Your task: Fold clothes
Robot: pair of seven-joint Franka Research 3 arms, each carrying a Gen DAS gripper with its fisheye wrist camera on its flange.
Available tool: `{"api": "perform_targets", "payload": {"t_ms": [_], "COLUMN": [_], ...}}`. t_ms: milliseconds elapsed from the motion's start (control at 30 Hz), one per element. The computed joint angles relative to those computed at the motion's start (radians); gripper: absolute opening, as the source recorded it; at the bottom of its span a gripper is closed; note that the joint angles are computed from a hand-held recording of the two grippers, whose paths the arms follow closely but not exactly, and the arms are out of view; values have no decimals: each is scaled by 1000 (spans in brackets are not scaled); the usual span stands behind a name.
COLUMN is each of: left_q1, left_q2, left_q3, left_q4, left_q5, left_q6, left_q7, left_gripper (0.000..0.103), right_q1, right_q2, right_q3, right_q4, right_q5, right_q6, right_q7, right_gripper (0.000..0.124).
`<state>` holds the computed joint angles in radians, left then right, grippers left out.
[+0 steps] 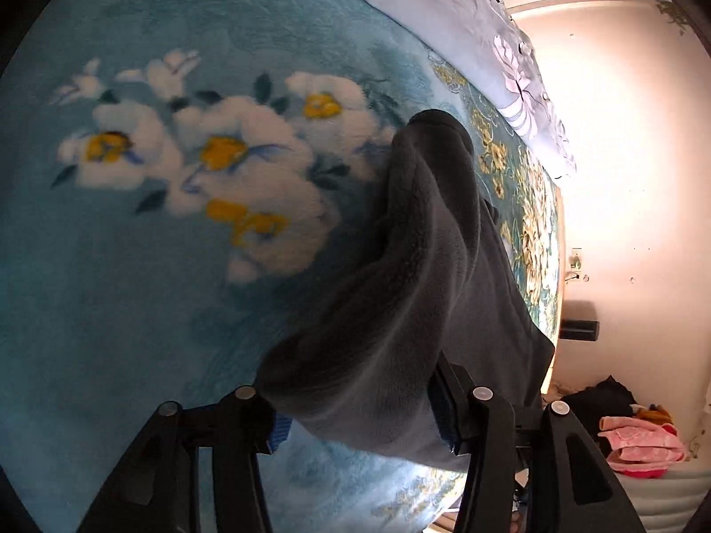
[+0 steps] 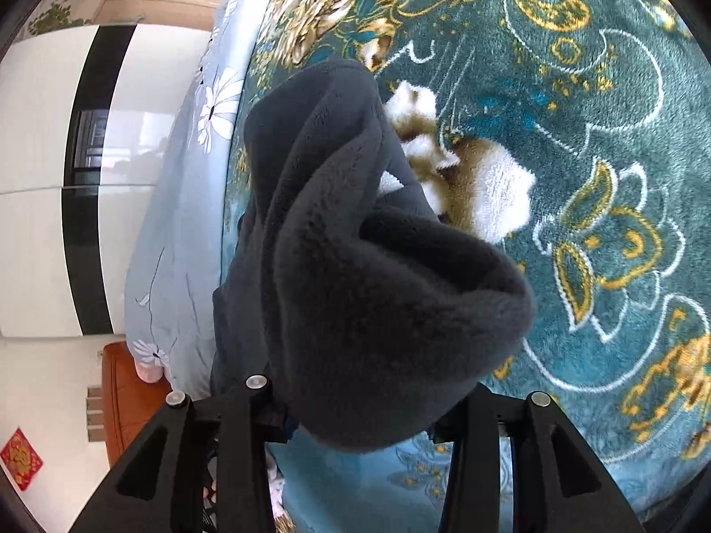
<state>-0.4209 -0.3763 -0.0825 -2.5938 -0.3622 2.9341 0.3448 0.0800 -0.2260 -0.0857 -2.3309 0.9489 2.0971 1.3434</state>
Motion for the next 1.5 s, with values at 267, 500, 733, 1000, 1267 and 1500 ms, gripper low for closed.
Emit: {"api": "perform_targets", "payload": {"t_ms": [267,500,733,1000,1267,1500], "left_q1": [94,122,131,145,90,39], "left_q2": [-13,136,272,277,287,426], "left_q3": [-82,-125,-137,-159,-221,-229], "left_q4": [90,280,343,368,382,504], "left_q5": [210,352,309,396,594,656], "left_q6": [-228,-296,-321,-334,-323,-410], "left_q7": [42,132,148,134,143,254], "left_gripper": [57,57,57,57,81,82], "right_q1": [-38,35,131,122,71,45], "right_q2": [-178,-266,-143,-152,-268,-254], "right_q3": [37,106,92,77,69,89], "right_q4": [-105,-77,-31,-26,-149,-191], "right_q5": [-214,-495,-490,-471,-551,-635], "right_q6": [122,244,176,123,72,115], "right_q7": [152,175,4,-59,-166,-184], "right_gripper": [45,45,45,46,69,70]}}
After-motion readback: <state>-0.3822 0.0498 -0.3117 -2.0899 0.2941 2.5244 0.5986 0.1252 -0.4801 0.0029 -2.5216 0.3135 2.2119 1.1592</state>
